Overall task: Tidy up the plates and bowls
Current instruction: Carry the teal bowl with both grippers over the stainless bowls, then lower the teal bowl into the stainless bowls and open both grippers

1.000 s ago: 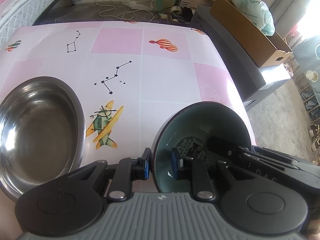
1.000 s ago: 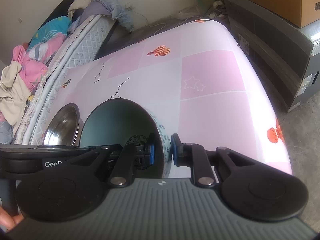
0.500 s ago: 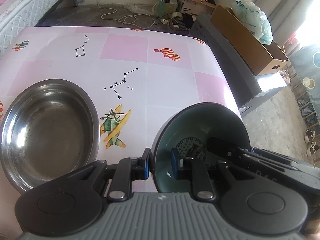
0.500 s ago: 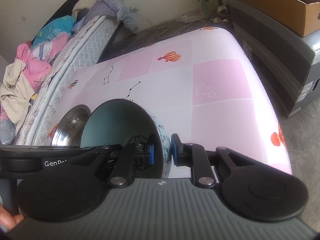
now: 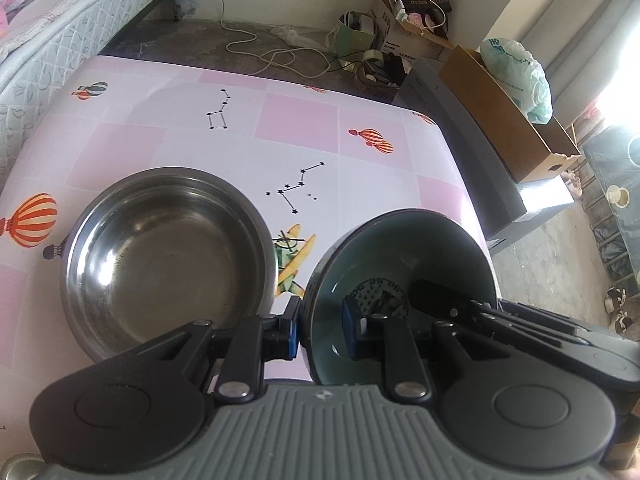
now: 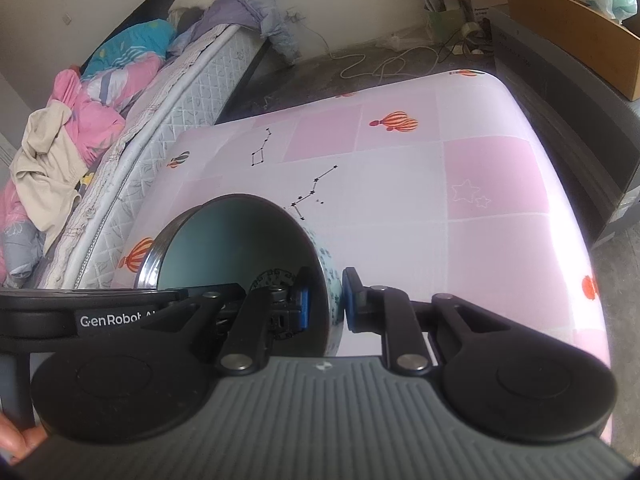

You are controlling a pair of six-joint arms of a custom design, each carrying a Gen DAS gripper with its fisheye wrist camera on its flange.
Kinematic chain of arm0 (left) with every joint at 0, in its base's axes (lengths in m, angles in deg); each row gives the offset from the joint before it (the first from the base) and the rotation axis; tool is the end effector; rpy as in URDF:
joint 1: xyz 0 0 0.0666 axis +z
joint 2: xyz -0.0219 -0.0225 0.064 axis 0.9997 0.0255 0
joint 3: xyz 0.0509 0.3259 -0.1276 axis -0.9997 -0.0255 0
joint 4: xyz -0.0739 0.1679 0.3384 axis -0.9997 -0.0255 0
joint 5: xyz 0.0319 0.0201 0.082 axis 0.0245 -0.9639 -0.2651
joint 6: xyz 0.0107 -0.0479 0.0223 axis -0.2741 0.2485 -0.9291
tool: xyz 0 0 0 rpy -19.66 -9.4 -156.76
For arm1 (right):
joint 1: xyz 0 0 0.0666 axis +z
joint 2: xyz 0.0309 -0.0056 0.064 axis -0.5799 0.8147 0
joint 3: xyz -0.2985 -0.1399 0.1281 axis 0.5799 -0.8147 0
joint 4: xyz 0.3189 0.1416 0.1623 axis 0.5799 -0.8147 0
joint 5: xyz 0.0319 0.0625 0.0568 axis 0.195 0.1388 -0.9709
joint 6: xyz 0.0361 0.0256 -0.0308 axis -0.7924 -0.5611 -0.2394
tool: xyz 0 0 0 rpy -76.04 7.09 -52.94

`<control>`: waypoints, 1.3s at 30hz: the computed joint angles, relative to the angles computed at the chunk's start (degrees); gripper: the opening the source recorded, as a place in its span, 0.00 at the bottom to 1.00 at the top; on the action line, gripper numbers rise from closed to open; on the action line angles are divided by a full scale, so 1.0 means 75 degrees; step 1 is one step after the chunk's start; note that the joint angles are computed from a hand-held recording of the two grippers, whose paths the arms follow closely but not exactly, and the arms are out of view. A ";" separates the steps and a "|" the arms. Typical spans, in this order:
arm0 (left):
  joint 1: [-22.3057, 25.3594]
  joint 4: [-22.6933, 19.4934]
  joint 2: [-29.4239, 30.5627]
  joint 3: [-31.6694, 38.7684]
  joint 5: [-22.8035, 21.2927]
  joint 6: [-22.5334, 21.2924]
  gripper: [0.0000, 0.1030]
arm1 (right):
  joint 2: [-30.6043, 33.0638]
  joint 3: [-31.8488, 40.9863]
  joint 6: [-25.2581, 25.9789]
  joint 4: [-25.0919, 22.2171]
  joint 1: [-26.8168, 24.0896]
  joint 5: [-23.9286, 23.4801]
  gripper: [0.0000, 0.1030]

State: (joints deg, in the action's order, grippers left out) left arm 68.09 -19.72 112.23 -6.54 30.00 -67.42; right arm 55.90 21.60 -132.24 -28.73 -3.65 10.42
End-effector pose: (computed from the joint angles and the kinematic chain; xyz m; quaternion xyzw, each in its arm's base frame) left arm 0.4207 -0.1669 0.3678 0.1619 0.9531 -0.1684 0.1925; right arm 0.3362 0.2001 0.3297 0.1754 0.9172 0.1608 0.3196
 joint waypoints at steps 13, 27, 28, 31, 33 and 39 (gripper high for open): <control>0.1403 -0.0269 -0.0139 0.0055 0.0219 -0.0534 0.21 | 0.1599 0.1751 -0.0068 -0.0045 0.0759 -0.0092 0.15; 0.2000 -0.0149 0.0554 0.0312 -0.0022 -0.0743 0.23 | 0.3430 0.3392 0.0177 0.0051 0.0692 -0.0666 0.16; 0.1969 -0.0128 0.0601 0.0301 -0.0039 -0.0727 0.23 | 0.3519 0.3430 0.0168 0.0045 0.0661 -0.0686 0.16; 0.1910 -0.0117 0.0767 0.0307 -0.0051 -0.0656 0.23 | 0.3679 0.3448 0.0147 0.0078 0.0592 -0.0707 0.16; 0.1858 -0.0103 0.0841 0.0295 -0.0123 -0.0647 0.23 | 0.3739 0.3394 0.0232 0.0127 0.0588 -0.0605 0.16; 0.1786 0.0004 0.0942 0.0257 -0.0225 -0.0620 0.24 | 0.3869 0.3321 0.0329 0.0284 0.0511 -0.0625 0.17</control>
